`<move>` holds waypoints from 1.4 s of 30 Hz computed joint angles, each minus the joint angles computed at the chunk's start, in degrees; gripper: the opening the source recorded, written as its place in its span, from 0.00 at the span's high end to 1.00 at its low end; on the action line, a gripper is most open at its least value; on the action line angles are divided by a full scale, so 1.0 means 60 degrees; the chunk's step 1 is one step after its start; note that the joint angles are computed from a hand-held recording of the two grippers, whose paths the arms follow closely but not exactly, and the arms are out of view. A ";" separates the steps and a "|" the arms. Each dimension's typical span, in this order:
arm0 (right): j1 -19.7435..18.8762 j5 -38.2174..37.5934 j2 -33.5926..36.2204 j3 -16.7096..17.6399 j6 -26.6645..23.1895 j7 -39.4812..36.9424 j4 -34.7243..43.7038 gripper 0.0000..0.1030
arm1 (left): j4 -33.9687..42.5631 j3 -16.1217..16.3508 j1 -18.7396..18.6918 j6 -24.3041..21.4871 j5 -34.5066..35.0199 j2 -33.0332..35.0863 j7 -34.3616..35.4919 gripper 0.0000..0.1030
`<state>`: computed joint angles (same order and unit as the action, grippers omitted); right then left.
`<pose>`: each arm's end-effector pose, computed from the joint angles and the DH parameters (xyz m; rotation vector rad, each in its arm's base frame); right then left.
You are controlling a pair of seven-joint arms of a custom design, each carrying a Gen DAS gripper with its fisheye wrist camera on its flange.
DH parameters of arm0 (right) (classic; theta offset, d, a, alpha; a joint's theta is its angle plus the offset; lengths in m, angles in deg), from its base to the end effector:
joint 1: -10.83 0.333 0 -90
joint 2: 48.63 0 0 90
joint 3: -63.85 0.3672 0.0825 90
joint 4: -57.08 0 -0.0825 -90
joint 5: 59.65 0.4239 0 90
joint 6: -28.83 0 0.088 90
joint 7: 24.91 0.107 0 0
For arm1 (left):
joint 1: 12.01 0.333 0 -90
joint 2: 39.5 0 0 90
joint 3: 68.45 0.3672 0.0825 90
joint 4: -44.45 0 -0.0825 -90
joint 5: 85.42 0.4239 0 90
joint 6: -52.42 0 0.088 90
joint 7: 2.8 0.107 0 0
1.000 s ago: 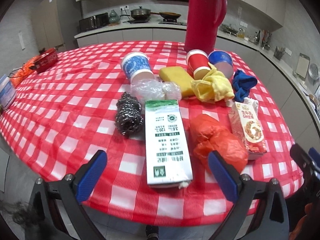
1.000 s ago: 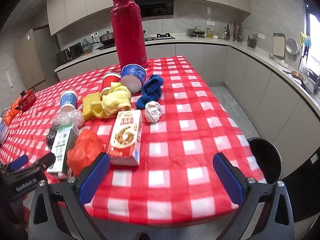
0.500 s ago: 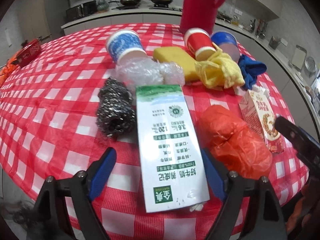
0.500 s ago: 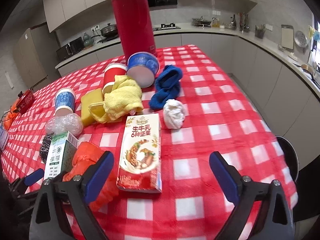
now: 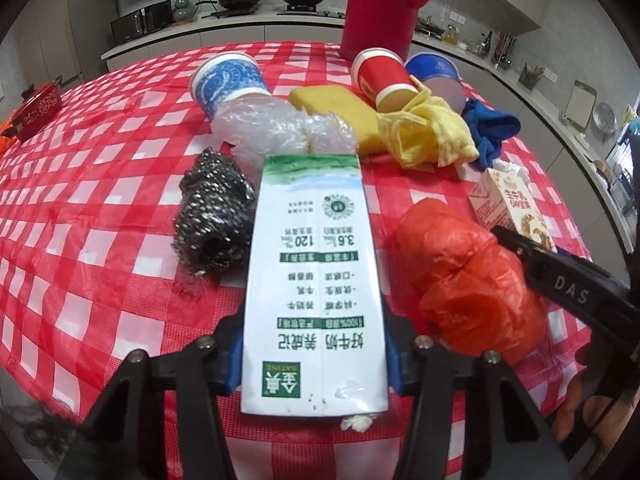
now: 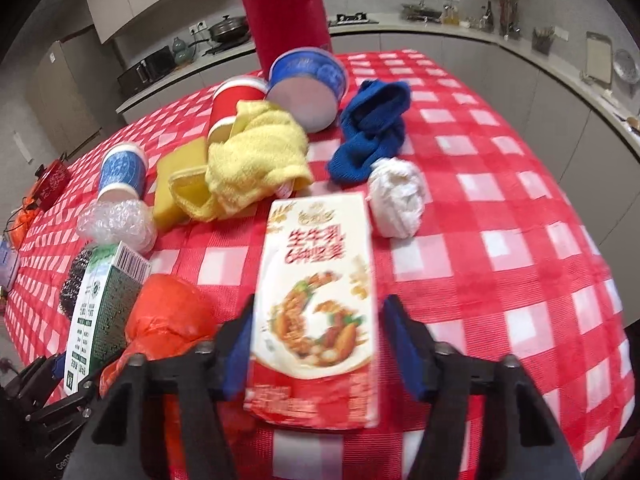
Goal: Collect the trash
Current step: 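Carry both cartons over the black bucket and open both tools to drop them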
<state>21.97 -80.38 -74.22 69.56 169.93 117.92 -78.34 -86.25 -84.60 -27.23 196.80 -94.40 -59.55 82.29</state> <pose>0.4516 0.1438 0.5866 -1.4412 2.1867 -0.5826 0.4309 -0.2797 0.5862 -1.5812 2.3180 -0.7632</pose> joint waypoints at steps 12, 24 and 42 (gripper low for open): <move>-0.0121 0.0040 -0.0931 0.0087 0.0300 0.0141 -0.0418 0.50 | -0.0075 0.0209 -0.0170 0.0398 -0.0582 -0.0491 0.0462 0.47; -0.0678 -0.0260 -0.2915 0.0065 -0.0287 0.0800 -0.1168 0.50 | 0.0633 0.0023 -0.0942 0.0720 -0.1454 -0.0249 0.1555 0.47; -0.3023 -0.0068 -0.7276 -0.3244 -0.1530 -0.2794 -0.3310 0.50 | 0.3654 -0.2180 -0.2732 0.0778 0.1303 0.3080 -0.2057 0.47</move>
